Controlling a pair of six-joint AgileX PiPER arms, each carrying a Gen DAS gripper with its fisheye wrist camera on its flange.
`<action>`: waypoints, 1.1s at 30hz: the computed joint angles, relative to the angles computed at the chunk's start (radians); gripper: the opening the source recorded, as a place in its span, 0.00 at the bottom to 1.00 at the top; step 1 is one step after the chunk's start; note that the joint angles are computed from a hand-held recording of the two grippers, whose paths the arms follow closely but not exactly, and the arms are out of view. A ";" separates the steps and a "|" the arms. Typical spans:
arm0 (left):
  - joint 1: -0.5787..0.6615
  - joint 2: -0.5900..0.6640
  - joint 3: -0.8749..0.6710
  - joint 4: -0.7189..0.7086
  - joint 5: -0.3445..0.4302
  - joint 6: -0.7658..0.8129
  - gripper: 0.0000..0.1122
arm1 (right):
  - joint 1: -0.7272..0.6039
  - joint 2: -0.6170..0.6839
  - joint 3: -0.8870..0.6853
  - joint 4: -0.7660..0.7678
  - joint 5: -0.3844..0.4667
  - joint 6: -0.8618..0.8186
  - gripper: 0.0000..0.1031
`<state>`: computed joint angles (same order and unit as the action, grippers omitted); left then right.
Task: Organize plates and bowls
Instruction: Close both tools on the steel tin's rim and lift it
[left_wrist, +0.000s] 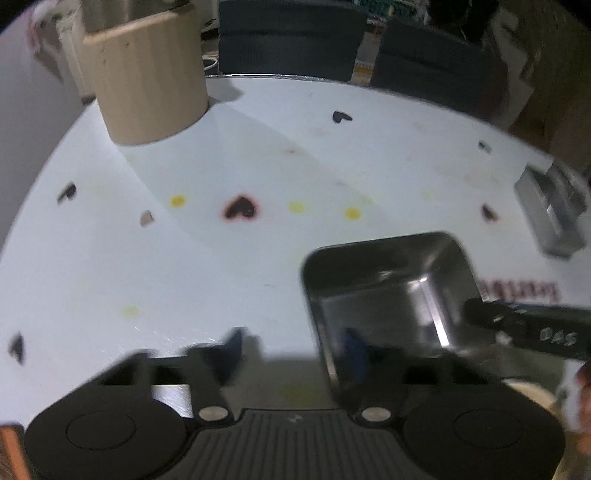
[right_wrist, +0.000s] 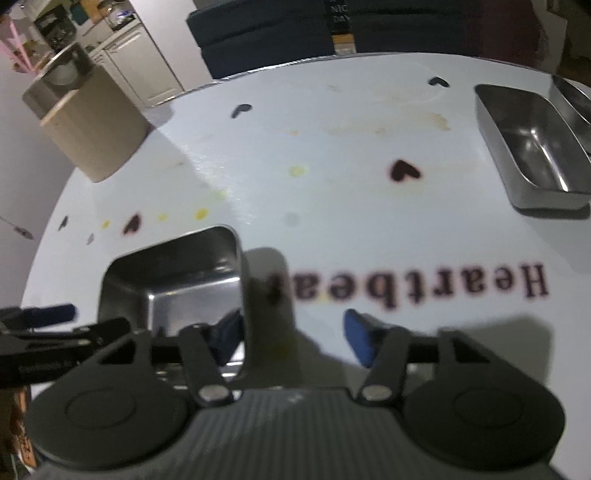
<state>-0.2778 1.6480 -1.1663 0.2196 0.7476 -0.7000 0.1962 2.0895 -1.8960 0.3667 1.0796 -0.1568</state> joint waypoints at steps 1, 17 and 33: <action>-0.001 -0.005 0.005 -0.007 -0.005 -0.011 0.35 | -0.001 -0.002 0.004 0.012 -0.003 -0.006 0.47; -0.044 -0.053 0.016 0.032 -0.029 -0.105 0.07 | -0.018 -0.024 0.023 0.136 -0.011 -0.163 0.10; -0.411 -0.265 -0.048 0.507 0.140 -0.593 0.07 | -0.243 -0.272 0.135 0.401 0.070 -0.376 0.08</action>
